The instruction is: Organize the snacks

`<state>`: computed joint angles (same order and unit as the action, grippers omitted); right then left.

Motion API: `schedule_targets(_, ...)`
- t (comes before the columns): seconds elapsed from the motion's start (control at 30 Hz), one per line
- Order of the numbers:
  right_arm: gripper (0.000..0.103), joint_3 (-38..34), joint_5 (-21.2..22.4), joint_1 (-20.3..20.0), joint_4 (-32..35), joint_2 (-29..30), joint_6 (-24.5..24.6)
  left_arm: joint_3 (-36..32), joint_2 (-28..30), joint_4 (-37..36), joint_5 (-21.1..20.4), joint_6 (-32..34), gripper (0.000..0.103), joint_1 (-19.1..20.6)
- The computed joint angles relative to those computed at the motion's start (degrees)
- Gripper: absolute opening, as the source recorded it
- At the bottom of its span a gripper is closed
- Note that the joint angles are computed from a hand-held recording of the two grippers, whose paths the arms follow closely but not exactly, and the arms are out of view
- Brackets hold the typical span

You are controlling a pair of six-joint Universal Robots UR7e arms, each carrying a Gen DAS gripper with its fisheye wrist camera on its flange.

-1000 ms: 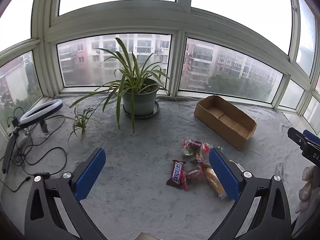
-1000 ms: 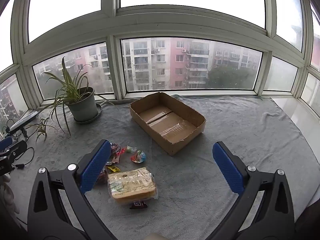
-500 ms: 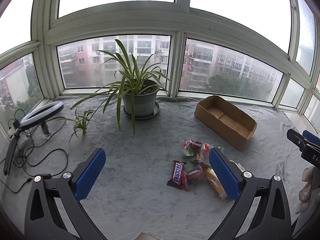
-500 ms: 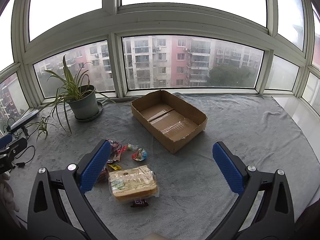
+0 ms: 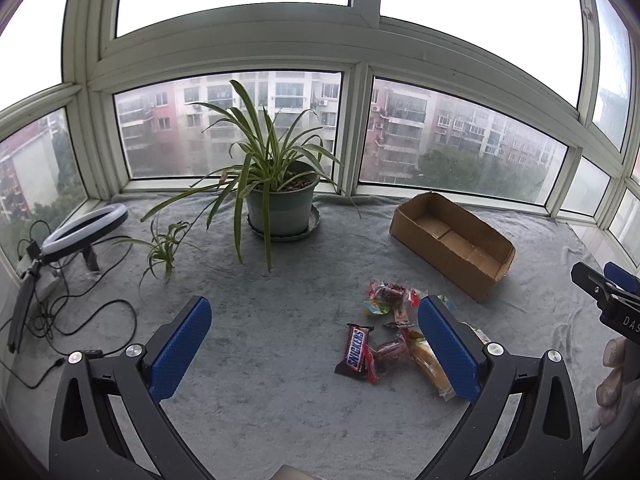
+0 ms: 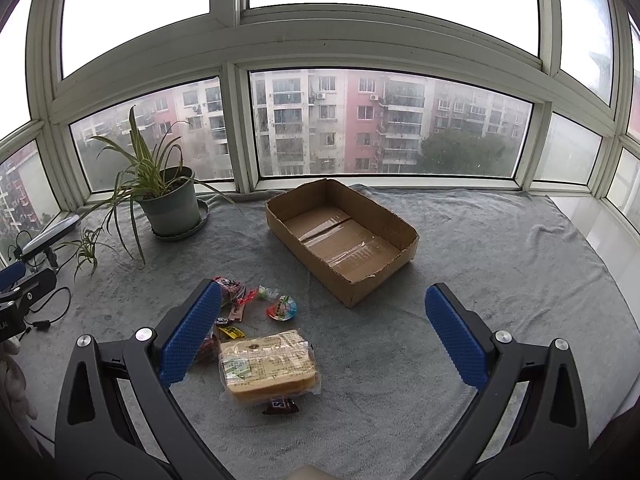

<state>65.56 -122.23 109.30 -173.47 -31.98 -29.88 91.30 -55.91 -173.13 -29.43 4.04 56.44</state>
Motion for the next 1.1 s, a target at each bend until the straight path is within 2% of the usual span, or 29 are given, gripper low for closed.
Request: schedule_targets(1.1, 0.103, 1.4, 0.3, -0.4, -0.8, -0.1, 0.1, -0.7, 0.3, 1.2, -0.6, -0.3, 0.102, 0.1)
